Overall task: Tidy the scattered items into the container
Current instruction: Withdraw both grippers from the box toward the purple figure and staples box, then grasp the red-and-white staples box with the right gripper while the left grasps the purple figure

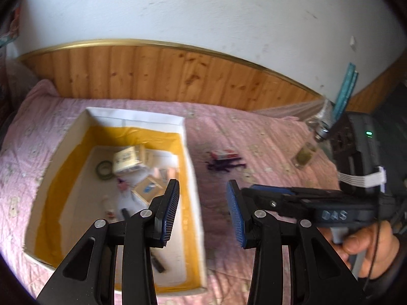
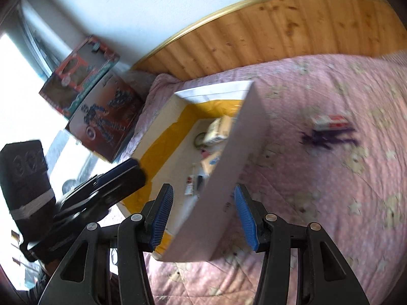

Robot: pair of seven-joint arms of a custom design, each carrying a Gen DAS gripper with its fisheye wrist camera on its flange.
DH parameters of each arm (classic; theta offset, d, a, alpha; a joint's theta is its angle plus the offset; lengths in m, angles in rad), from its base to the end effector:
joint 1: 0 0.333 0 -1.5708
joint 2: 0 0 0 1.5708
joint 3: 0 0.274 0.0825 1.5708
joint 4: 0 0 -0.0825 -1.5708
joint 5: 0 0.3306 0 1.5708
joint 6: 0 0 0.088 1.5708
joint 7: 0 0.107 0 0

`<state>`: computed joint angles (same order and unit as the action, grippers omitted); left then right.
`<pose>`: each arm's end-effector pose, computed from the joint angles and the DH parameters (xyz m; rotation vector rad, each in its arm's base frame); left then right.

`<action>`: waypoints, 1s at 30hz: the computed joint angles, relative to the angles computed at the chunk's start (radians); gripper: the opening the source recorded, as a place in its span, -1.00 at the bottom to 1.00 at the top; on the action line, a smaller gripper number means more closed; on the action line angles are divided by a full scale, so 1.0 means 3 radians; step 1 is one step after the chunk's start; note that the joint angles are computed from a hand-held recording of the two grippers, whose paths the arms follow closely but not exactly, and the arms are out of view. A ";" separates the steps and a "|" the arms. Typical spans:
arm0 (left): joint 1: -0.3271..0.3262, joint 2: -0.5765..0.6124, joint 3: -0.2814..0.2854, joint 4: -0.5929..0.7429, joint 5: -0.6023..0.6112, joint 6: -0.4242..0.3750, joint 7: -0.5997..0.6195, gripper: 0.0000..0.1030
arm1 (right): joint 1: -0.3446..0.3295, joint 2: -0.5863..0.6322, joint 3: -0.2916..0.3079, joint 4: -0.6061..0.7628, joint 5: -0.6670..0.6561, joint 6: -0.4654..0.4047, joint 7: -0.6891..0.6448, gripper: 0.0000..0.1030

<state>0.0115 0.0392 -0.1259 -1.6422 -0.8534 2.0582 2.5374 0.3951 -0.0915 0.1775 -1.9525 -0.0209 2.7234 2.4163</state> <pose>0.5459 -0.1018 0.6005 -1.0402 2.5969 -1.3411 0.4483 0.2945 0.5942 -1.3996 1.8037 -0.1183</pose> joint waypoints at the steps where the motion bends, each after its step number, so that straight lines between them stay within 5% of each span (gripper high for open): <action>1: -0.0004 -0.0039 -0.0008 -0.0044 -0.0032 -0.0037 0.0043 -0.21 | -0.0015 -0.0087 -0.0017 -0.0137 0.0022 0.0056 0.0039 0.01; 9: -0.0165 -0.0265 0.0014 -0.0339 -0.0113 -0.0232 0.0228 -0.21 | -0.0301 -0.0517 -0.0026 -0.0901 0.0188 0.0324 0.0216 0.01; 17: -0.0288 -0.0225 -0.0020 -0.0416 0.0020 -0.0183 0.0030 -0.21 | -0.0403 -0.0353 -0.0247 -0.1044 0.0821 0.0718 -0.0105 0.04; 22: -0.0338 -0.0188 -0.0061 -0.0442 0.0069 -0.0199 -0.0009 -0.21 | -0.0728 0.0164 -0.0125 -0.0253 -0.0391 -0.0033 0.0105 0.44; 26: -0.0355 -0.0202 -0.0068 -0.0480 0.0080 -0.0261 0.0019 -0.21 | -0.0550 0.0699 -0.0278 0.0477 -0.0927 -0.0570 -0.0207 0.54; 30: -0.0362 -0.0171 -0.0066 -0.0456 0.0096 -0.0291 -0.0017 -0.19 | -0.0403 0.1194 -0.0435 0.1068 -0.0961 -0.0939 -0.0541 0.55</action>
